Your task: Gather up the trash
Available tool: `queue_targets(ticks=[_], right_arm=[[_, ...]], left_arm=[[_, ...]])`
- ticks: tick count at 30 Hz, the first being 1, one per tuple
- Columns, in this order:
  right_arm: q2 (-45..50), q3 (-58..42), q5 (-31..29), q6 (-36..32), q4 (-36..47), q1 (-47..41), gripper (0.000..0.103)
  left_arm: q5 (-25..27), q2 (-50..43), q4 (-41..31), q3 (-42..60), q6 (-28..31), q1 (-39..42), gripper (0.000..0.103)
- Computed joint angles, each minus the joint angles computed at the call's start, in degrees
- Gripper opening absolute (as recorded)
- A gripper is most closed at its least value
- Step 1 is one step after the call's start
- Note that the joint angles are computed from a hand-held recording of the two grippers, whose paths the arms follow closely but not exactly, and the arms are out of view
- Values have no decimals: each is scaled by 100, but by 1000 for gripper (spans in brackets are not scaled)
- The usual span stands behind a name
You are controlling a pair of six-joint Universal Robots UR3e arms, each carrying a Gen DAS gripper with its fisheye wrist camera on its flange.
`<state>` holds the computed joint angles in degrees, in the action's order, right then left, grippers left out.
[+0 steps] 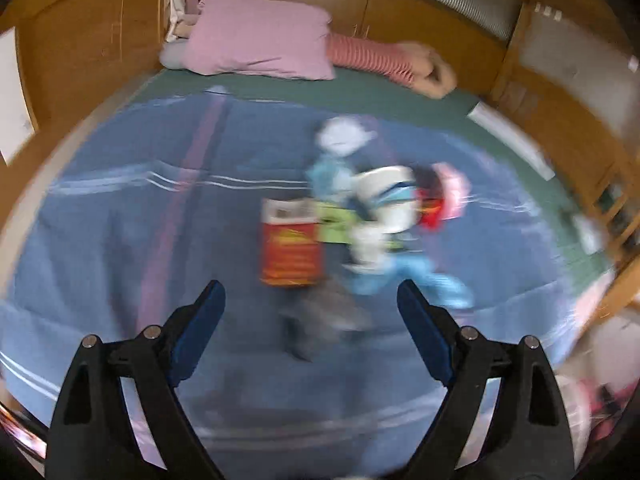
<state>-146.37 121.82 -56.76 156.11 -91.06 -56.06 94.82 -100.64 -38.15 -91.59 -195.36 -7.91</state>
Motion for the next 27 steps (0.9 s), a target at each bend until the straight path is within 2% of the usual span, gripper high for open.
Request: queue_targets(ticks=[3,7,9,13,16,18,19,20,22,23,24,25,26,27], right_arm=[[1362,40,-757,1421,-1973,1800,81],[3536,-1094,-1801,2512,-3156,3882,81],[4649,-1809,-2236,2802,-3708,4783,81],[7048,-4161,-2978,2730,-3645,6141,81],[8701,-5961,-3324,2781,-3320,6668,81],[9630,-7161,-3351,2796,-2920,6847,81],[10068,-7761,-3467,2769,-2714,6961,81],[10511,-8361,-3634,2693,-2528,7093,81],[11265,-9561,-4009,2628,-2001,7316,81],[11627,-10161,-4110,2548,-1731,7397,80],[11878,-10593,-4134,2487,-1536,7444,72],[12012,-10828,-4164,2466,-1448,7474,60],[12035,-10822,-4121,2434,-1463,7487,34],[11902,-10576,-3986,2468,-1551,7460,28]], left_arm=[[194,-411,-266,341,412,86,87],[439,-758,-606,684,995,-59,88],[451,-864,-516,642,1272,-230,88],[757,-1237,-496,925,1776,-629,88],[891,-1463,-511,1031,1943,-693,87],[820,-1540,-466,1040,1880,-596,72],[729,-1569,-518,1060,1849,-528,60],[673,-1600,-692,1123,1767,-449,52],[525,-1499,-771,1052,1579,-276,49],[268,-1319,-806,919,1443,-92,48],[-136,-1063,-804,702,1270,176,48],[-558,-819,-754,460,1140,434,48],[-1152,-502,-698,151,1050,782,48],[-1819,-124,-640,-240,999,1184,48]])
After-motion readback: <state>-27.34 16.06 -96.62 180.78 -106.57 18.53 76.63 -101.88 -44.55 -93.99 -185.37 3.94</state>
